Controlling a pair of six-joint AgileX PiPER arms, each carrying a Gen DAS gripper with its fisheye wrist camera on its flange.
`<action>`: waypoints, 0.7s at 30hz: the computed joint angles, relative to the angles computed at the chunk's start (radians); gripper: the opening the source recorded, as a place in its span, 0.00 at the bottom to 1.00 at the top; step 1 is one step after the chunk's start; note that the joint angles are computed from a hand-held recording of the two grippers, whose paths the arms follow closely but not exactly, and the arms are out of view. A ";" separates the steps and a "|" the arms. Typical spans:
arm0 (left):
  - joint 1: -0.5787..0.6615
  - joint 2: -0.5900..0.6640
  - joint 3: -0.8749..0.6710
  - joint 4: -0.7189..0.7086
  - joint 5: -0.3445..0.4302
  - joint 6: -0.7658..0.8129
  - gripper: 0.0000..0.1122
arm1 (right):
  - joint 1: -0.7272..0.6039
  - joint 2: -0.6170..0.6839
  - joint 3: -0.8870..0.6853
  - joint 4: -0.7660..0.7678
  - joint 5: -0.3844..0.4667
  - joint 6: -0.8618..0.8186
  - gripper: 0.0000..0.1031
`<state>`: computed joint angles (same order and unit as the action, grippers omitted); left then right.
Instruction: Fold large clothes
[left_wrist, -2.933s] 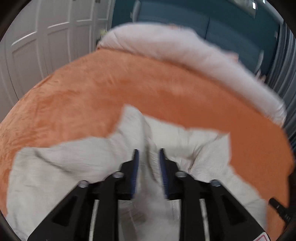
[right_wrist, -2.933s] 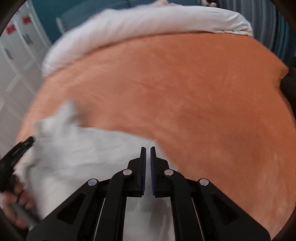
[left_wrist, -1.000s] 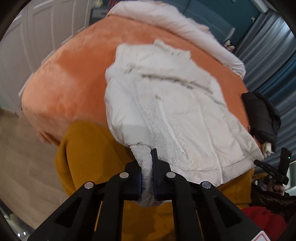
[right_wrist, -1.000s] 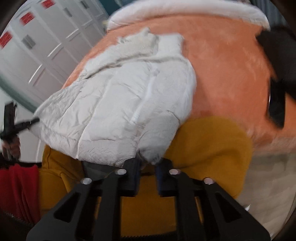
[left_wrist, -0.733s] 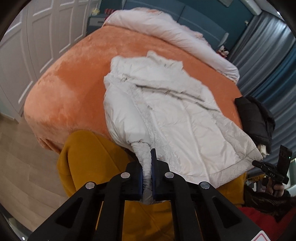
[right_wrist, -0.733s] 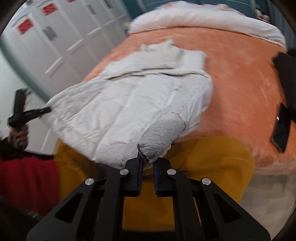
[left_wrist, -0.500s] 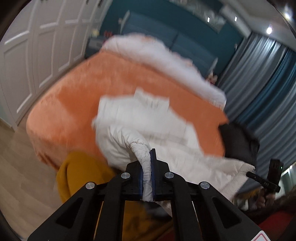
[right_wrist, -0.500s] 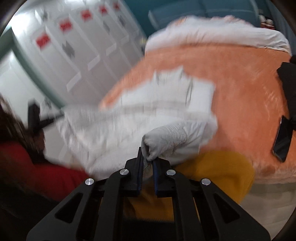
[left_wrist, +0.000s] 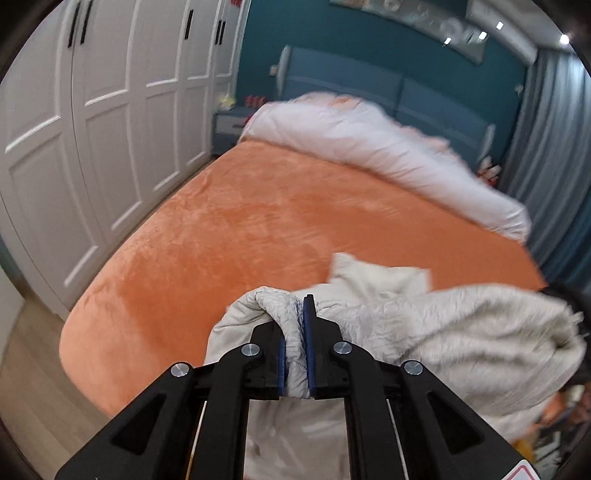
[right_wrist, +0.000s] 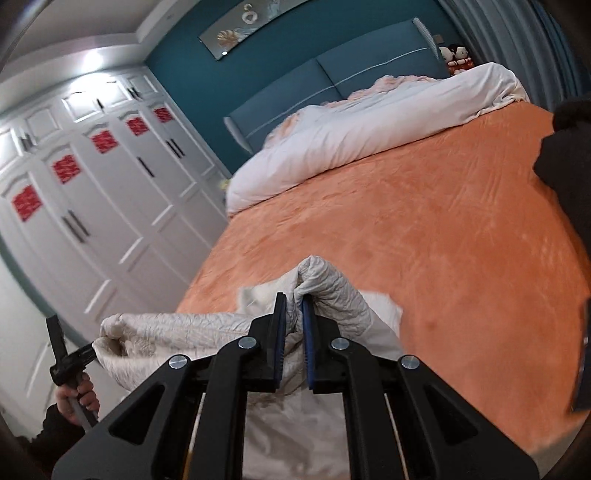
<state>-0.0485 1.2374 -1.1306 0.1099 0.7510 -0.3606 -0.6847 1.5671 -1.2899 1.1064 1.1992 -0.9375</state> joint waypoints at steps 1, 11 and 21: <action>0.003 0.055 -0.009 0.022 -0.028 -0.019 0.08 | 0.054 0.030 -0.019 -0.012 -0.069 0.034 0.08; 0.059 0.513 -0.126 0.094 -0.146 -0.114 0.16 | 0.295 0.297 -0.144 -0.118 -0.401 0.266 0.10; 0.216 0.293 -0.035 -0.325 -0.182 0.274 0.19 | 0.277 0.179 0.029 -0.109 -0.475 0.104 0.19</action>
